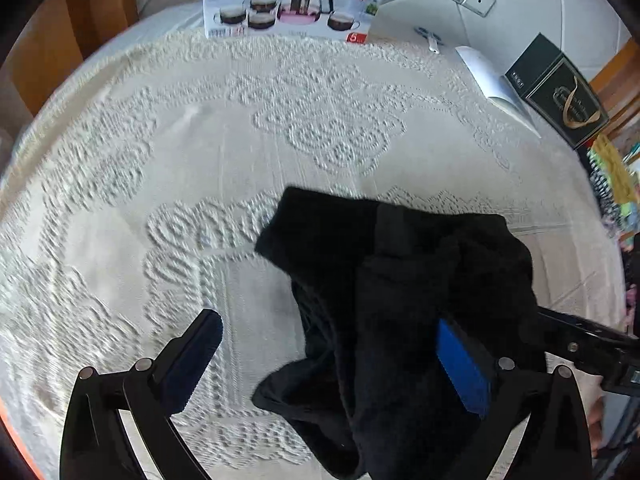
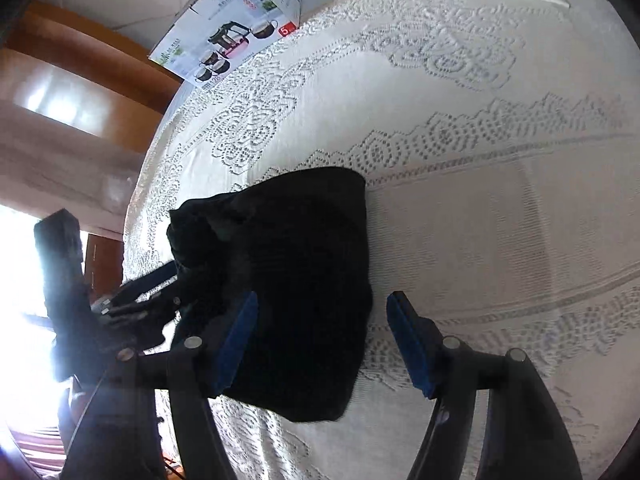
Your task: Fold clothes
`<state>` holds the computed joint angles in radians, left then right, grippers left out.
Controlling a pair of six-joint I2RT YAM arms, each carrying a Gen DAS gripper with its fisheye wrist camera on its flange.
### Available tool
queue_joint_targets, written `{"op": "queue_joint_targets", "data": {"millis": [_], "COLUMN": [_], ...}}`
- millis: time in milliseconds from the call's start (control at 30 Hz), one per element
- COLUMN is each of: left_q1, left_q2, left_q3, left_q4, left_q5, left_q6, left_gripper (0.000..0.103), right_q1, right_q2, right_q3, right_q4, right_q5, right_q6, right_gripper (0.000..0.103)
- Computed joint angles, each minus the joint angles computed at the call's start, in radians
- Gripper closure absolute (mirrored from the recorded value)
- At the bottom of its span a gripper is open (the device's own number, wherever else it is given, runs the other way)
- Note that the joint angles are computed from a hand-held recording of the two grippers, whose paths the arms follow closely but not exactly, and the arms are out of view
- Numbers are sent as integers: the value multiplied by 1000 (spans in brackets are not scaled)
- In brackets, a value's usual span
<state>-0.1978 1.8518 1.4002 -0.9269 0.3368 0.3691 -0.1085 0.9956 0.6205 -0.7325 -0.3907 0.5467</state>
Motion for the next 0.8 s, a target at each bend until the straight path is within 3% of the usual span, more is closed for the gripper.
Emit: {"op": "queue_joint_targets", "data": {"millis": [67,333,500,633,700,733,767,800], "left_q1": [21,30,-17,-41,-43,-42,-40,-37], "left_q2": [-2,-52,24,-12,-10,-5,5,16], "left_q3": [5,42,8,-84,-78,-65,-44,-23], "left_q4": [-32,-61,-23,99,85,65,35,5], "left_q5": [35,126,59,31,30,42,70,98], "left_q6": [9,39,56,81,78,76,71,67], "left_gripper": [6,8,7,0,0,7,26,37], "right_q1": [4,-10,13,40,61,73,84,96], "right_q2": [10,-56,-66,-49,-40,-36,-37,-39], "right_q3": [-11,-17,-29,-64,-63,-58,-58,-57], "right_q4": [17,-24,-35,30,43,43,46,48], "right_q5": [-7,-2,-4,9,35,48,49,55], "right_q6": [6,5,-17,-10,-17,-21,-18,-15], "right_gripper": [36,36,36,34,36,48,54,55]}}
